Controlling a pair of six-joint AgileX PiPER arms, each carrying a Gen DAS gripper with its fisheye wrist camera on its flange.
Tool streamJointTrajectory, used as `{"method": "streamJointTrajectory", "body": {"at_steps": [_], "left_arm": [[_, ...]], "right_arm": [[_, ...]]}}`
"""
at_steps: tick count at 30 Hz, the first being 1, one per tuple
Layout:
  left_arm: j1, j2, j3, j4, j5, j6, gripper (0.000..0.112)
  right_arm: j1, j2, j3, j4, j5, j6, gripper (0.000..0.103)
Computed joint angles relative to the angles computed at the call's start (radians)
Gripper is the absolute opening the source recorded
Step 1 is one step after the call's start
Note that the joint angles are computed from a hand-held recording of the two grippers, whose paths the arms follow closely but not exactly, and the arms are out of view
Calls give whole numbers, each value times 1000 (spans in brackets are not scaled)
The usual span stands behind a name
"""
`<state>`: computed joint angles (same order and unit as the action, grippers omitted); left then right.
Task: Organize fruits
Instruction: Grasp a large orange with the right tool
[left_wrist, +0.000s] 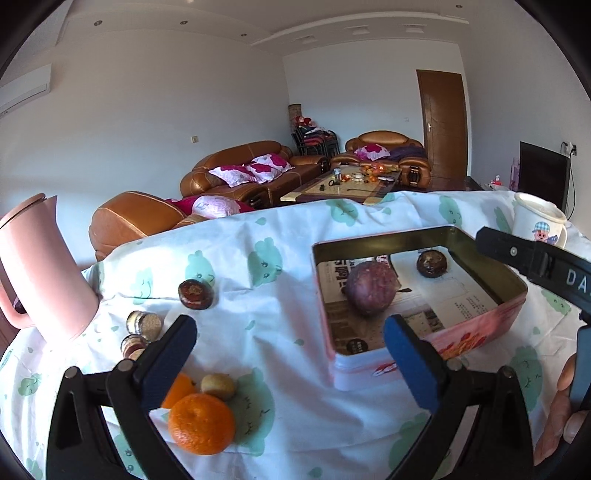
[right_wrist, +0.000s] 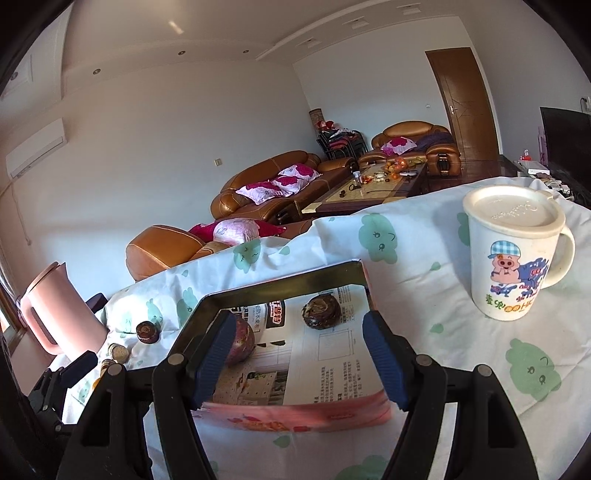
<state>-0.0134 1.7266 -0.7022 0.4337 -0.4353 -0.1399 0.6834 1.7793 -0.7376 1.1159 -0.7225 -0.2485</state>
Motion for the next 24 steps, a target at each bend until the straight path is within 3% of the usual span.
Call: {"method": "streamJointTrajectory", "body": {"at_steps": [7,14,20,24], "left_arm": [[132,15,-34,296,18,-264,103],[222,41,-81,373,39,-301,103],[347,108,-225,684,72,-632,103],[402,146,-299,751,97,-724,103]], "right_arm": [[114,41,-67,122,-9,-90,73],[207,102,-177,223,-10,-207,73],[254,169,-297,283,57,-362,73],[256,221,-389,344,153,-486,73]]}}
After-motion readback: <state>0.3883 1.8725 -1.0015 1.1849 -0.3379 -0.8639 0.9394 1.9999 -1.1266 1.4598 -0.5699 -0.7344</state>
